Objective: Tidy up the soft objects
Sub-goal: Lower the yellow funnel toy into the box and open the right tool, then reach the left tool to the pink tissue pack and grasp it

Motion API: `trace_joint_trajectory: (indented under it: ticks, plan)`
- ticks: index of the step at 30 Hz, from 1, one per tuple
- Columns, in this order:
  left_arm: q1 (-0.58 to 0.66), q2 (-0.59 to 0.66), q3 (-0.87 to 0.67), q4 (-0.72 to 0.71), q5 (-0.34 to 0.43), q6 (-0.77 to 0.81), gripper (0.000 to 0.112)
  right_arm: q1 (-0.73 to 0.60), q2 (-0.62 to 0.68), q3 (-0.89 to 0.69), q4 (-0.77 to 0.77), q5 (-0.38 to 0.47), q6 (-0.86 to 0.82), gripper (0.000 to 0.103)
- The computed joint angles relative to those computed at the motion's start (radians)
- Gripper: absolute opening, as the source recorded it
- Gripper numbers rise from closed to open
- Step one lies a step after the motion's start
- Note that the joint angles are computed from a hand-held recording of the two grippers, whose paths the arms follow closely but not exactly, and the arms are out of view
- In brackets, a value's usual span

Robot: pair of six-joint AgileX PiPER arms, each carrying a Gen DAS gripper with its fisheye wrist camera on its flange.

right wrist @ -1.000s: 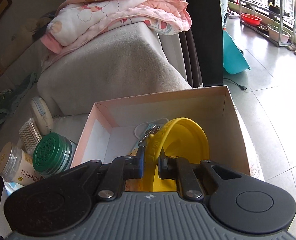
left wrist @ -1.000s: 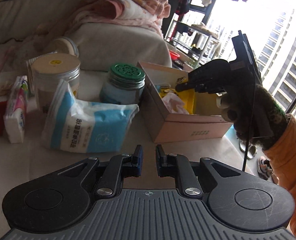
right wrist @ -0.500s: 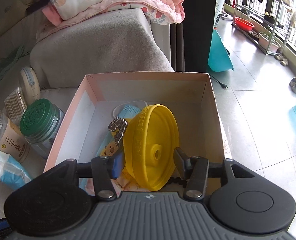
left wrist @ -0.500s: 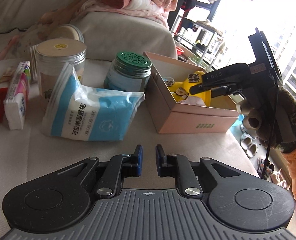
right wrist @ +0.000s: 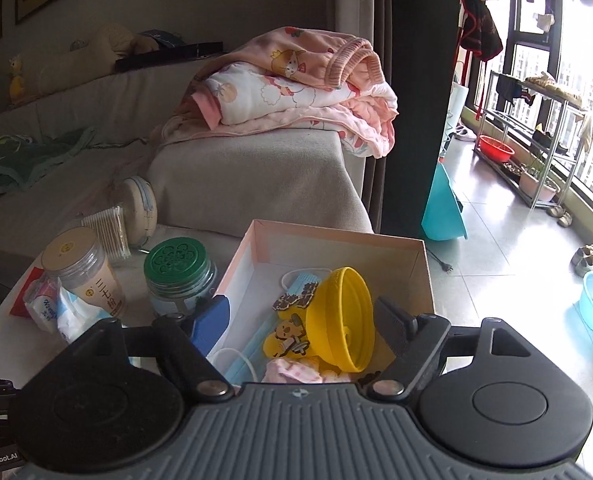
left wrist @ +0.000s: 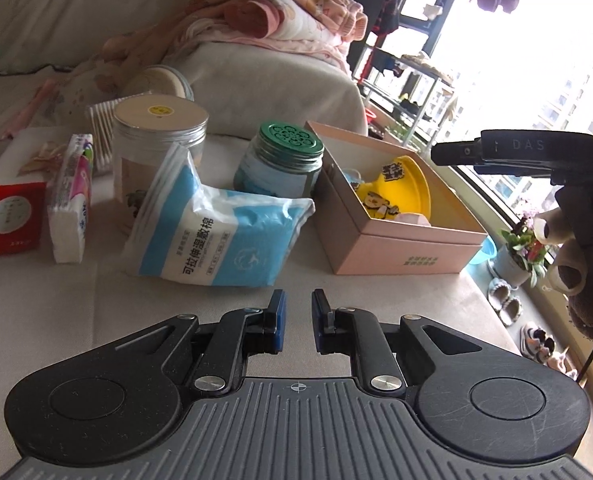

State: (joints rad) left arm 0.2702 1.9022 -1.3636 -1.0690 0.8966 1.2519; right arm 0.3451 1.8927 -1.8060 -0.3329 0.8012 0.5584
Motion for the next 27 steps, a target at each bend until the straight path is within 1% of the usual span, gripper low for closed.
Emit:
trace_joint_trajectory:
  ticks: [2,7,11,13,15,17,20,21,23,25,26,27]
  plan:
    - [0.037,-0.005,0.012,-0.009,-0.001,0.023,0.015,0.047,-0.004,0.031,0.006,-0.015,0.016,0.080]
    - [0.152,0.015,0.007,0.006,-0.031,0.020,0.015,0.171,-0.001,0.125,-0.011,-0.098,0.049,0.080]
    - [0.212,0.055,-0.039,0.028,-0.116,-0.008,0.015,0.247,0.054,0.098,0.025,-0.120,-0.009,0.080]
    - [0.231,0.086,-0.083,0.031,-0.140,-0.032,0.015,0.268,0.088,0.059,0.043,-0.113,-0.062,0.080]
    - [0.244,0.124,-0.147,0.044,-0.162,-0.084,0.015,0.276,0.107,0.046,0.051,-0.128,-0.089,0.080]
    - [0.247,0.154,-0.208,0.064,-0.149,-0.138,0.015,0.280,0.115,0.058,0.040,-0.158,-0.086,0.080]
    - [0.243,0.216,-0.354,0.087,-0.033,-0.228,0.015,0.263,0.125,0.090,0.054,-0.221,-0.082,0.080]
    - [0.229,0.228,-0.391,0.083,-0.017,-0.241,0.015,0.252,0.131,0.101,0.070,-0.241,-0.081,0.080]
    - [0.183,0.244,-0.457,0.096,-0.026,-0.258,0.015,0.234,0.137,0.125,0.104,-0.282,-0.091,0.080]
    - [0.130,0.270,-0.532,0.119,-0.050,-0.256,0.015,0.220,0.139,0.143,0.139,-0.313,-0.111,0.080]
    - [0.104,0.290,-0.576,0.143,-0.069,-0.262,0.015,0.216,0.137,0.159,0.143,-0.333,-0.112,0.080]
    - [0.073,0.318,-0.637,0.202,-0.085,-0.306,0.015,0.213,0.133,0.173,0.135,-0.349,-0.103,0.080]
